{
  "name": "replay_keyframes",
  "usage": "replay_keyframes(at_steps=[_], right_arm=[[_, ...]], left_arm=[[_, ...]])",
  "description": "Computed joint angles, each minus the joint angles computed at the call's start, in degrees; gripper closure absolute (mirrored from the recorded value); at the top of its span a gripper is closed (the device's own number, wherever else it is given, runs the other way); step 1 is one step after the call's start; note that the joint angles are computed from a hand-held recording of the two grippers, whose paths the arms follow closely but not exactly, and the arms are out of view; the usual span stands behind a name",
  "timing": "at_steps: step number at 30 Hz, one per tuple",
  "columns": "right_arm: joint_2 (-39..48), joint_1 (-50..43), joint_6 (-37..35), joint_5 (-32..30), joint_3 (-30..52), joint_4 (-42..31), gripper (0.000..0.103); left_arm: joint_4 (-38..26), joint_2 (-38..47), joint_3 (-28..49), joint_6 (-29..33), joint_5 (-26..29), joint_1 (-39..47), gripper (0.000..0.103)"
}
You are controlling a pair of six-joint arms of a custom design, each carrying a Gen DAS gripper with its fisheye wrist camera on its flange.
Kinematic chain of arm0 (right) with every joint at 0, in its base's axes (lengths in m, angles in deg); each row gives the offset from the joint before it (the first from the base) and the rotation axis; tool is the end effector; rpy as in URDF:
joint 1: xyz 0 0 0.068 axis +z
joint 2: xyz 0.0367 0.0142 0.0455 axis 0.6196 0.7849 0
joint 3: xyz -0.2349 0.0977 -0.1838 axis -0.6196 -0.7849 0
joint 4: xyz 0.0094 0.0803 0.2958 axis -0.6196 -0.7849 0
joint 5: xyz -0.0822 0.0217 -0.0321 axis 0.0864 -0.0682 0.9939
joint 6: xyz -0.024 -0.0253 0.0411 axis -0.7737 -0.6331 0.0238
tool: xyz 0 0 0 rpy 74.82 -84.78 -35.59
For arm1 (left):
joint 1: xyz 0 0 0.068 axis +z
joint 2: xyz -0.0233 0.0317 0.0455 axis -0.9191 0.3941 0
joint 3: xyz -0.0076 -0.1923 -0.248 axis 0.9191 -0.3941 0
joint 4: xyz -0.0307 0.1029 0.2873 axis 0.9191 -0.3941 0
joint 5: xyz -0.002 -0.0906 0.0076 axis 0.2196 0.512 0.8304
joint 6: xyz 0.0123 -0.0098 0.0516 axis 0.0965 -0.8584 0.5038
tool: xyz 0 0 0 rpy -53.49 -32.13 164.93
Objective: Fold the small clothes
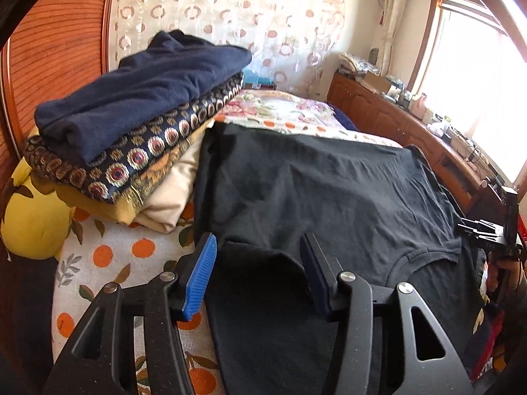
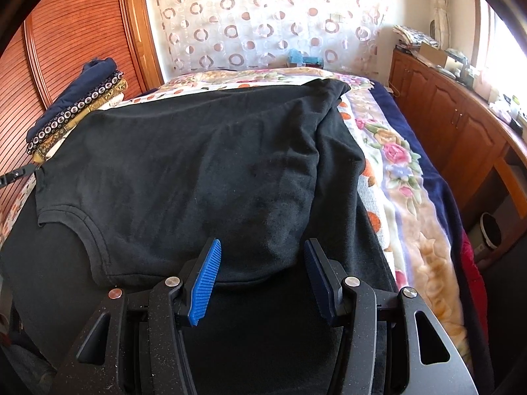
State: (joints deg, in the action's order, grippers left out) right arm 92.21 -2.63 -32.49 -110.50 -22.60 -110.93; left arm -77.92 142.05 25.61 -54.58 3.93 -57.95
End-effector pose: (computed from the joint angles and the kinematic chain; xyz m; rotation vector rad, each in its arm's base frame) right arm 0.1607 -0.1137 0.1978 -0.0414 2.2946 0.0833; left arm 0.2988 0.0289 0.1394 0.3207 2.2933 -0.4195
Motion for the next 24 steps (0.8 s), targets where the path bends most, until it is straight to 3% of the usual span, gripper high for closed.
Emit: replay_keyframes(at_steps=[7,10,13,14,15,17,19,24], right_arm=[[-1.2,1.1,1.0,1.6,-1.0,1.4,0.049],[-1.9,1.9,1.6,2.5,-1.4,1.8,0.050],[-2.3,1.6,2.9,2.7,-1.7,2.4,0.067],[-2.0,1.2,2.5,2.0,-1.4,2.1,0.071],[-1.8,1.2,2.1,1.7,-1.2,1.7,0.082],[-1.8,2.4,0.6,2.5,-0.6,0.8,0.089],[-3.4,3.4,-0.3,3.2,0.0,0.2,0.094],[-7.2,-0.6,-1.8,-3.0,3.6,-4.9,0.095]], left_arm=[[-1.4,5.1,3.8,-0.8,-1.3,-1.6,0.049],[-2.4,8.7,6.0,-1.1,-4.8,-3.0,0.049],[-2.3,9.2,6.4,-1.0,-5.9,-3.0,0.062],[-2.8,9.1,6.5,-0.7,-5.6,-2.9,0.070],[-3.3,9.0,6.7,-0.3,-5.2,-2.7,0.075],[-3.7,8.2,6.3,1.0,-5.0,-2.6,0.089],[-3.3,6.6,5.2,2.0,-5.3,-2.8,0.091],[-6.1,-1.2,2.9,2.9,-1.7,-1.9,0.092]])
